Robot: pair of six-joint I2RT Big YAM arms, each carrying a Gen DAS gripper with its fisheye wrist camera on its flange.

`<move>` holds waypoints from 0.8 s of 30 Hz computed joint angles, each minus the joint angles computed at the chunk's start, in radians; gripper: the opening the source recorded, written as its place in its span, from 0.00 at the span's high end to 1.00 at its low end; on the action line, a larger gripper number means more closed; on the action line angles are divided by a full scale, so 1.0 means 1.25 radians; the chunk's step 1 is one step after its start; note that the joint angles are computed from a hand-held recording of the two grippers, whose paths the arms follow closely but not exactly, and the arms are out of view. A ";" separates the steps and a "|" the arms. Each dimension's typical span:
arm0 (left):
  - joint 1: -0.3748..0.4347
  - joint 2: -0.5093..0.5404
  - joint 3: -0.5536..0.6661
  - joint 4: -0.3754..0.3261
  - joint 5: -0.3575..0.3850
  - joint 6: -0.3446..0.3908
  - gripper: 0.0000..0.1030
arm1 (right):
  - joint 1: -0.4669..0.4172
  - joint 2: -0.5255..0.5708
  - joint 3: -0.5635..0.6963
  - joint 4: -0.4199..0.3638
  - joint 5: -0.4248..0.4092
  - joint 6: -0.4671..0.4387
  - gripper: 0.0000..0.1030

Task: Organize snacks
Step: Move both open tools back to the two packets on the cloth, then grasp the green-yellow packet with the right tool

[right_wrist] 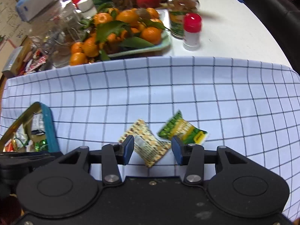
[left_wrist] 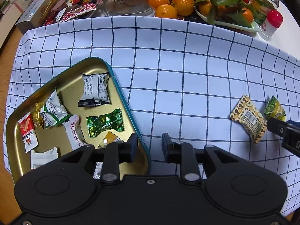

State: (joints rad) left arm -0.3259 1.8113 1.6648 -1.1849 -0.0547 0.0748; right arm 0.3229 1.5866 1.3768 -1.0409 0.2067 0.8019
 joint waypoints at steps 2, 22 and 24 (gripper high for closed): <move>-0.001 0.001 0.003 -0.004 0.000 -0.006 0.66 | -0.006 0.006 0.000 -0.023 -0.001 0.004 0.55; -0.046 -0.014 -0.003 -0.045 0.035 0.021 0.60 | -0.062 0.011 -0.004 -0.098 -0.041 0.087 0.27; -0.047 -0.012 -0.003 -0.051 0.044 0.023 0.60 | -0.064 0.010 -0.006 -0.098 -0.046 0.090 0.27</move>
